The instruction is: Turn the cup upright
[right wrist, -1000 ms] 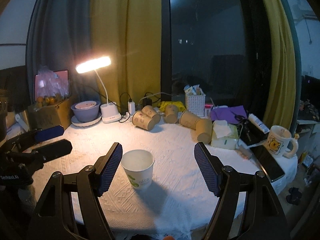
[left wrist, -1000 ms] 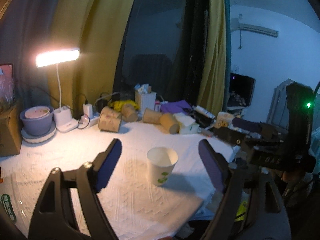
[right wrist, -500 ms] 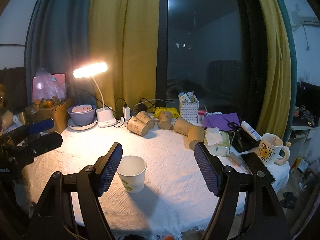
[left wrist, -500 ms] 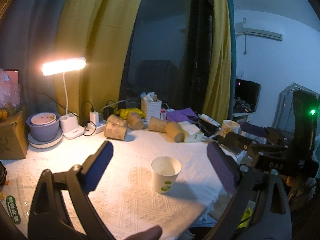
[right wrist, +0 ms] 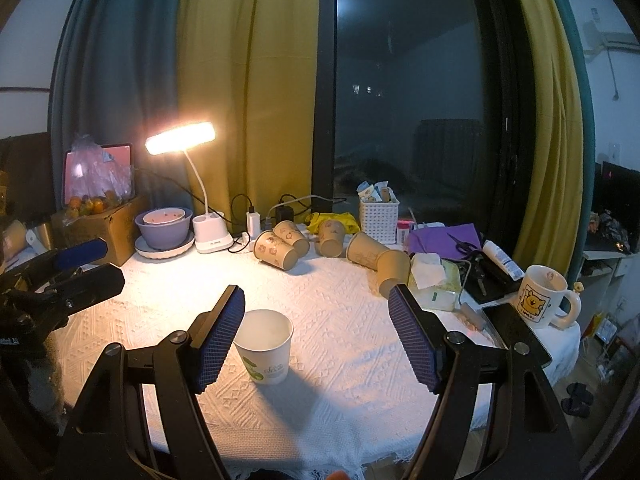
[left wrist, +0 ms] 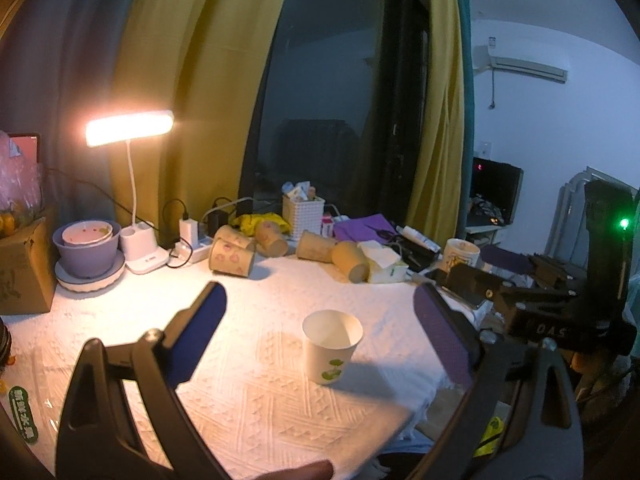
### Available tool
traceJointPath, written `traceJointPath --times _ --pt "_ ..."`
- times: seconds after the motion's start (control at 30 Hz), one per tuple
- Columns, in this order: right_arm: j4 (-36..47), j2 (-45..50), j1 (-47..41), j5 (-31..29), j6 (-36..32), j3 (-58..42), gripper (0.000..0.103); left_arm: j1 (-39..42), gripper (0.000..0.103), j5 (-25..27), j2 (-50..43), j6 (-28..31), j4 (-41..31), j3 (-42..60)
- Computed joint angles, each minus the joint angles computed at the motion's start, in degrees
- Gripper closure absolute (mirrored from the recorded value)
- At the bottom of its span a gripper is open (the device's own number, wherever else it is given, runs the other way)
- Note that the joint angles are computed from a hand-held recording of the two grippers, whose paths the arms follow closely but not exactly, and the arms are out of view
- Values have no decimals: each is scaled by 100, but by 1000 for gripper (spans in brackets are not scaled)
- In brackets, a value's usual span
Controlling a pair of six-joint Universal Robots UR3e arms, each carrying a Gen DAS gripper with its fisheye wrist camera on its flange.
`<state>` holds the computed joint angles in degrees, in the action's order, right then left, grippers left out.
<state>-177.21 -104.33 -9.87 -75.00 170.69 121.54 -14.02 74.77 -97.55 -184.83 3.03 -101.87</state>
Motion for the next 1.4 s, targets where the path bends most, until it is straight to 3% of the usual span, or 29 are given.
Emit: traceJointPath --times 1.4 --pt "-203 261 144 -106 69 89 26 -63 7 -12 -106 -37 113 -111"
